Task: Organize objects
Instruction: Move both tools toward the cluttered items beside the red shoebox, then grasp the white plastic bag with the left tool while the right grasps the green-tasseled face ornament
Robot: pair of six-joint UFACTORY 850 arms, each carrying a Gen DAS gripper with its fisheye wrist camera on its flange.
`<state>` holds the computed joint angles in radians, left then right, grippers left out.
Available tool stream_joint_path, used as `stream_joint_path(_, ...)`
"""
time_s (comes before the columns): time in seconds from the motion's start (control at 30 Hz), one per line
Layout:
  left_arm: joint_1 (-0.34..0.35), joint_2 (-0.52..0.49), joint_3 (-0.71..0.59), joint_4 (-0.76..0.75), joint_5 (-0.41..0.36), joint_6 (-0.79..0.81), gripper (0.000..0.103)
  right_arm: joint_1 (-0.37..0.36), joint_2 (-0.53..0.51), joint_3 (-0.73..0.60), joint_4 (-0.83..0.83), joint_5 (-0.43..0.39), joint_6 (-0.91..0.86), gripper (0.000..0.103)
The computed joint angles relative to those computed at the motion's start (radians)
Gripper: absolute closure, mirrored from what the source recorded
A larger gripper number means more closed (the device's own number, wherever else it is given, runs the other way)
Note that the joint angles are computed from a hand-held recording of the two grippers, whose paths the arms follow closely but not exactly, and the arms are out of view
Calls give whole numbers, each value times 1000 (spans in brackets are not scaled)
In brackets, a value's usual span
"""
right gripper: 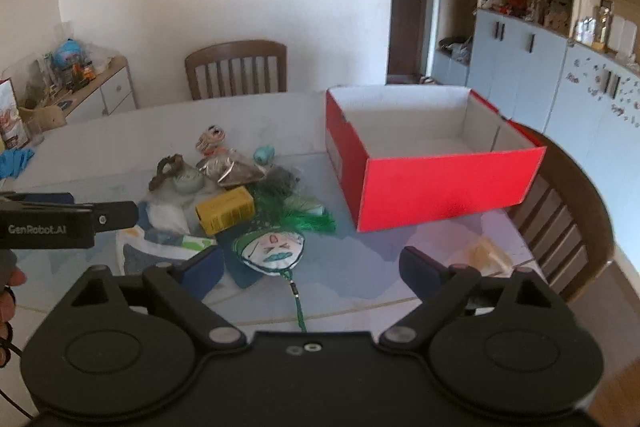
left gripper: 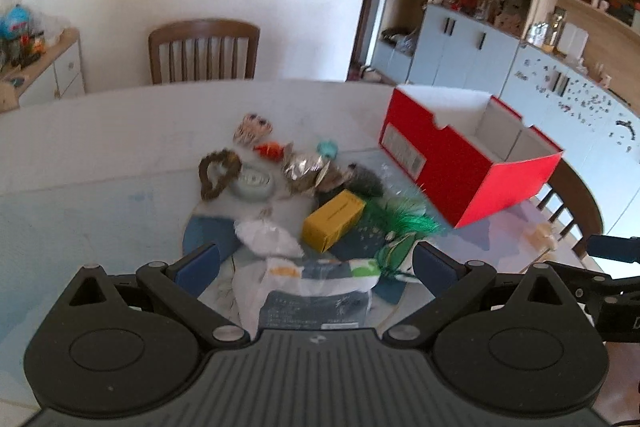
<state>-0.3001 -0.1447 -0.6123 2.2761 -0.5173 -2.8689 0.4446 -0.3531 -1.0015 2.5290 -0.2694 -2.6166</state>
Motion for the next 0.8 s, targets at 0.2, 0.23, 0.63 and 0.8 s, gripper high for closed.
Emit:
stream_joint_path(0.2,-5,-68,-34,-76,-15,116,0,-22,-78,-81,-312,-13,258,15)
stream_joint_path(0.23,-3,-75,-36,-70,-15,120,0,-25,-95,-100,-393,-15,316,15)
stream_joint_path(0.63,68,-149,-58,102,58,-118,1,-33,-277,-315,-951,-64,812,16)
stream_joint_path(0.8,96,-184,-79,217,94,-228,1,-23,-342,-398,-1171,-77,1026,16)
